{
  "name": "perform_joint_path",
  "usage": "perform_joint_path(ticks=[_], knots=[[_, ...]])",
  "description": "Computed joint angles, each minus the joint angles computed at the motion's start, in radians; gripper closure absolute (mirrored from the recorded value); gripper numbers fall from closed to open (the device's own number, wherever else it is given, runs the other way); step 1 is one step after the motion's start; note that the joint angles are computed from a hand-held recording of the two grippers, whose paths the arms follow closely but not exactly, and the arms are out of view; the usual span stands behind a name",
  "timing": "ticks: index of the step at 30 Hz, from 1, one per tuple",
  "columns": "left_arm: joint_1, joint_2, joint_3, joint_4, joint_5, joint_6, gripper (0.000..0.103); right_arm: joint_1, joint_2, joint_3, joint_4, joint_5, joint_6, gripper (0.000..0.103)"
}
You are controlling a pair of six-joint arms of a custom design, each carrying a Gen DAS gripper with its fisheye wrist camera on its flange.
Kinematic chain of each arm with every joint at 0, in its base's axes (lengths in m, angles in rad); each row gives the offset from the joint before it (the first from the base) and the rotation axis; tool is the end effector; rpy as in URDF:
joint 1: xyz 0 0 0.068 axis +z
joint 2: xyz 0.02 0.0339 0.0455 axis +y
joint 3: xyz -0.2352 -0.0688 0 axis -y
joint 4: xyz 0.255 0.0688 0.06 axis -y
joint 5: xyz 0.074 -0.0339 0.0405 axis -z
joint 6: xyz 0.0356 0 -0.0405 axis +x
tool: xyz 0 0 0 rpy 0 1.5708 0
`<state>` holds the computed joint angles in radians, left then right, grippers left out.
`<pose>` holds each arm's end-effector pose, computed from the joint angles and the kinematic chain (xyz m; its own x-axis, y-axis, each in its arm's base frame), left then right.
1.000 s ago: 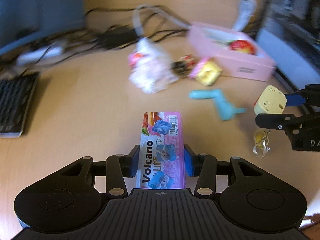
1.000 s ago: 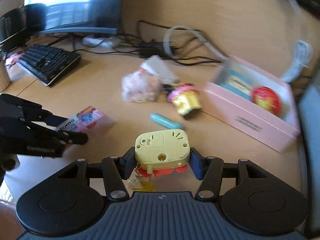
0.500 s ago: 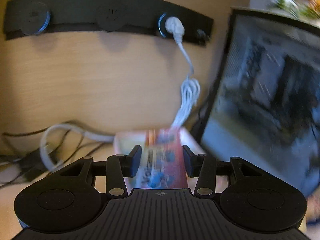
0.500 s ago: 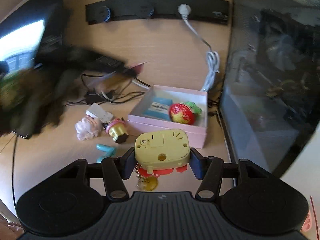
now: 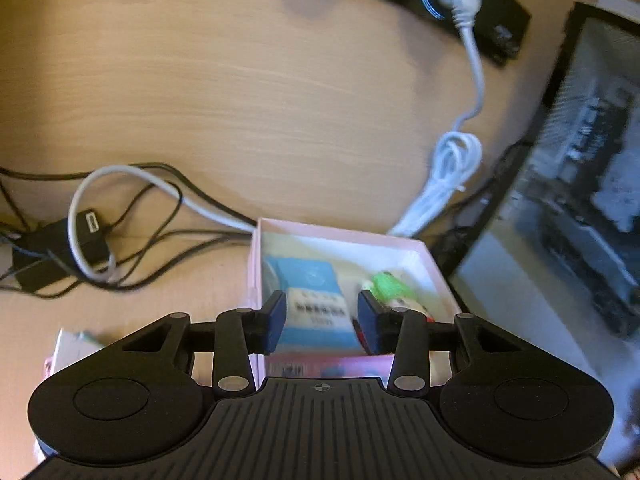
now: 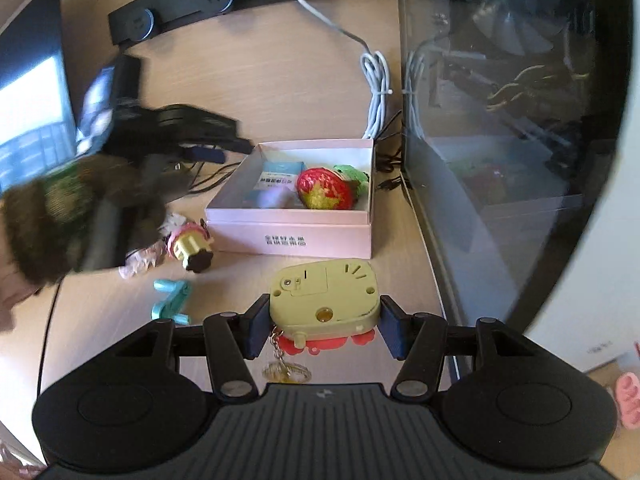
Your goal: Organize objects
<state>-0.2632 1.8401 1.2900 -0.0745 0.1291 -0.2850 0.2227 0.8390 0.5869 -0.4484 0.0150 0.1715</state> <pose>0.4043 -0.1137 0.1941 -0.6428 -0.1156 -0.7573 0.1856 0.9356 -0.3003 0.2035 0.0455 0.2123 -0.6552 0.0266 -0.7550 -0.0993 0.9877 0.1209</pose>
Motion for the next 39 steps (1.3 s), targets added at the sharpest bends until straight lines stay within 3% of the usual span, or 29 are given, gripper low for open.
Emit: perform_joint_path(ticks=[3,7,11,14,18,22,23,27,31,36,39], knots=[[-0.004,-0.061,-0.034,-0.035,0.054,0.018,0.060,-0.023,0.099,0.062,0.082,-0.026,-0.012,0.047],[-0.022,-0.206,-0.199,-0.005,0.051,-0.031,0.060,-0.052,0.259,0.208,0.172,-0.066,0.007,0.047],[-0.053,-0.332,-0.377,0.008,0.017,-0.011,0.060,-0.071,0.461,0.406,0.274,-0.148,0.091,0.047],[-0.052,-0.422,-0.482,-0.025,-0.003,0.020,0.060,-0.077,0.611,0.566,0.244,-0.168,0.157,0.040],[-0.031,-0.546,-0.603,-0.069,-0.044,0.090,0.060,-0.056,0.542,0.484,0.289,-0.078,0.144,0.015],[0.018,-0.607,-0.656,-0.106,-0.049,0.083,0.060,0.000,0.427,0.346,0.291,0.041,0.079,0.006],[0.033,-0.610,-0.658,-0.108,-0.048,0.071,0.060,0.022,0.401,0.309,0.292,0.084,0.056,0.002],[0.097,-0.568,-0.604,-0.121,0.008,-0.005,0.060,0.142,0.332,0.172,0.303,0.258,-0.034,0.002],[0.125,-0.401,-0.440,-0.144,0.092,-0.122,0.060,0.237,0.322,0.090,0.305,0.314,-0.023,0.002],[0.055,-0.182,-0.225,-0.194,-0.015,-0.216,0.060,0.349,0.283,0.024,0.305,0.400,-0.028,0.002],[0.036,-0.067,-0.120,-0.237,-0.029,-0.239,0.060,0.377,0.253,-0.006,0.298,0.420,-0.038,0.000]])
